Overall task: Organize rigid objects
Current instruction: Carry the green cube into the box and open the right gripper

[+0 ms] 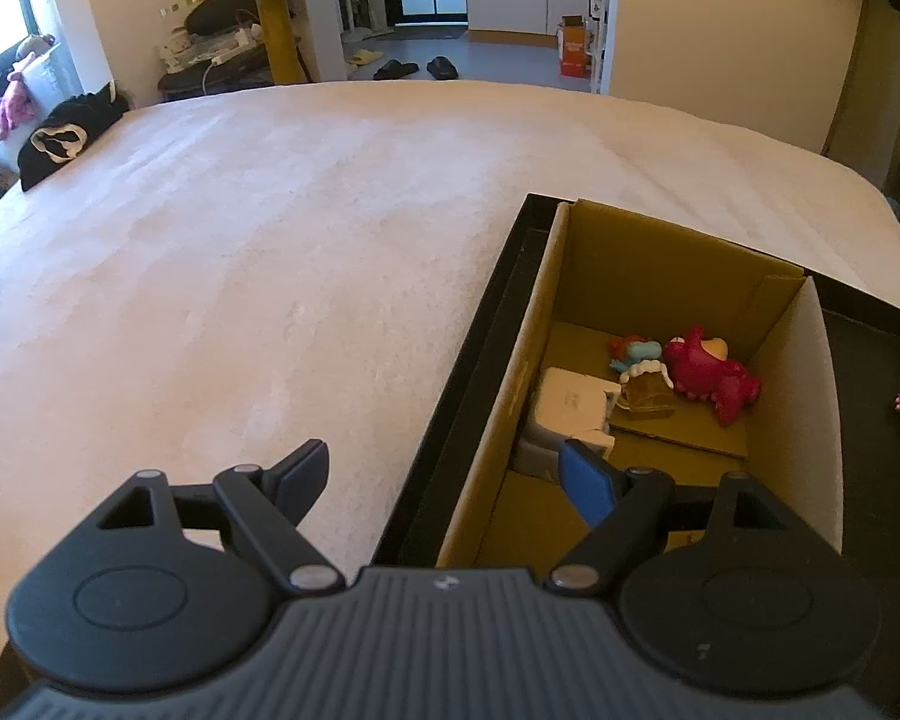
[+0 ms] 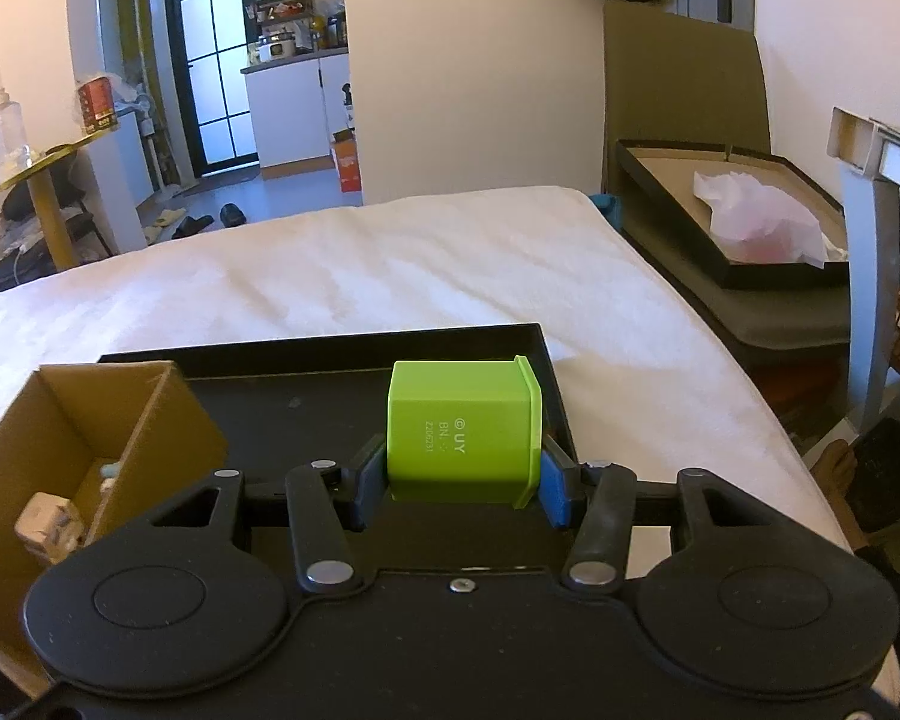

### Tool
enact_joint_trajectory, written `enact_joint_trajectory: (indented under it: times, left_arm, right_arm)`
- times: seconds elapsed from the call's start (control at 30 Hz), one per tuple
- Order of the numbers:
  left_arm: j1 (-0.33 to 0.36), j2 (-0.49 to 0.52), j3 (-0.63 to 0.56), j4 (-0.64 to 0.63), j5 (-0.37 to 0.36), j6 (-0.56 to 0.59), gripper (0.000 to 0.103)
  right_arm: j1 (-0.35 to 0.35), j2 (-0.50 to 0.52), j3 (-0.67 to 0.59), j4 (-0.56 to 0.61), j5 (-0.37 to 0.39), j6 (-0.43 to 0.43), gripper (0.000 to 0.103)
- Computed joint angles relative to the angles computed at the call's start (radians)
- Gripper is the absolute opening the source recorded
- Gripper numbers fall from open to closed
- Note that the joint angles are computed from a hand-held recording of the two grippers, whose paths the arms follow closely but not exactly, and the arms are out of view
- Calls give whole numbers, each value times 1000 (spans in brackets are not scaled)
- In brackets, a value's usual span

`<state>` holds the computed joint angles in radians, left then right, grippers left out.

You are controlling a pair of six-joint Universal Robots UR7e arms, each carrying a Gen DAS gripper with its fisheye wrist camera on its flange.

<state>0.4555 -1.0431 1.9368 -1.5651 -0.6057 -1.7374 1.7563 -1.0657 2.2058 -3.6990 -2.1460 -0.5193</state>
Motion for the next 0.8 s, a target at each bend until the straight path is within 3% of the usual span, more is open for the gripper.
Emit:
enact_joint_trajectory:
  times: [0.8]
  left_arm:
    - [-21, -63, 131, -266, 46, 130, 79]
  right_arm:
    - [155, 30, -36, 89, -30, 22, 50]
